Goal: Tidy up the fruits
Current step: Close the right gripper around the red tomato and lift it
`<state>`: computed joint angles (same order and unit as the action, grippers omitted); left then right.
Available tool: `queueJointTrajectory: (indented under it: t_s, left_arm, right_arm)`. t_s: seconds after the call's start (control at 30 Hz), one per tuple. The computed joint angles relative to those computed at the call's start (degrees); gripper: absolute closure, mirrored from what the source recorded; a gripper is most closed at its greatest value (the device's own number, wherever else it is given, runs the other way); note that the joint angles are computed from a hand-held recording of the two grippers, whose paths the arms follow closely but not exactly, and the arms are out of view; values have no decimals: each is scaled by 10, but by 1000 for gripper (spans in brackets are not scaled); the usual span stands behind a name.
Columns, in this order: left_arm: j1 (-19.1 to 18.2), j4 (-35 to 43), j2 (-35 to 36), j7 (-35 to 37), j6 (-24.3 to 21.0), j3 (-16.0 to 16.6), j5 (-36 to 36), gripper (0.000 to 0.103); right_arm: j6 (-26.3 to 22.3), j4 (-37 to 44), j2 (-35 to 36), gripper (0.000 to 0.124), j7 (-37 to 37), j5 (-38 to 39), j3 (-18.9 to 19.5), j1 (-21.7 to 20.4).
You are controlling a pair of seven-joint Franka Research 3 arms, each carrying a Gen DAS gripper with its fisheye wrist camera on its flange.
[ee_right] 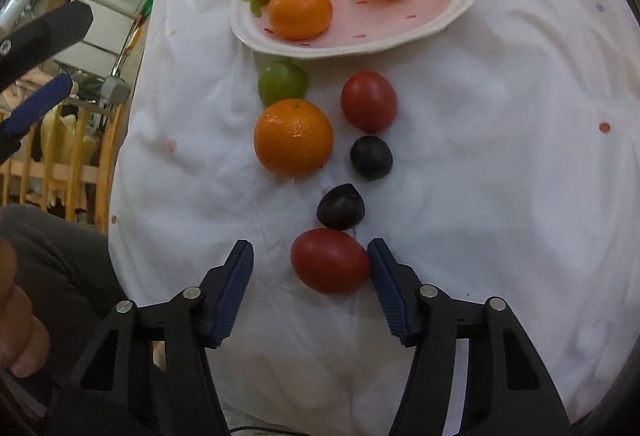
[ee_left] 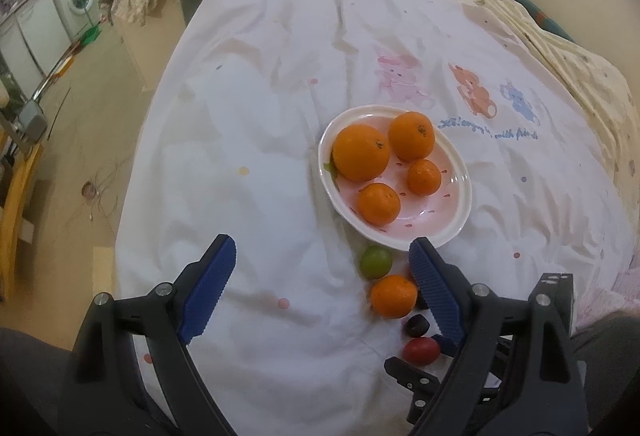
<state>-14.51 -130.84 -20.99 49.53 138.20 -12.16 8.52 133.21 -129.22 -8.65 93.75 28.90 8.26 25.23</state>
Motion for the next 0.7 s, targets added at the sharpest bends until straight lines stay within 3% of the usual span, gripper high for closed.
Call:
queueJointTrajectory:
  t_s: [0.13,0.47,0.7]
  left_arm:
    - [0,-3,-3,1,0,3,-3,17]
    - [2,-6,-4,8,-11,9,-16,17]
    - [-6,0,12,17,-18,5,-28,17]
  right_arm:
    - [0,-4,-6,83,13,-41,6,-2]
    - [-31,-8,-51,84,-6,-24,-7,-6]
    - [-13,-5,-96,84,-10,-26,-28,-41]
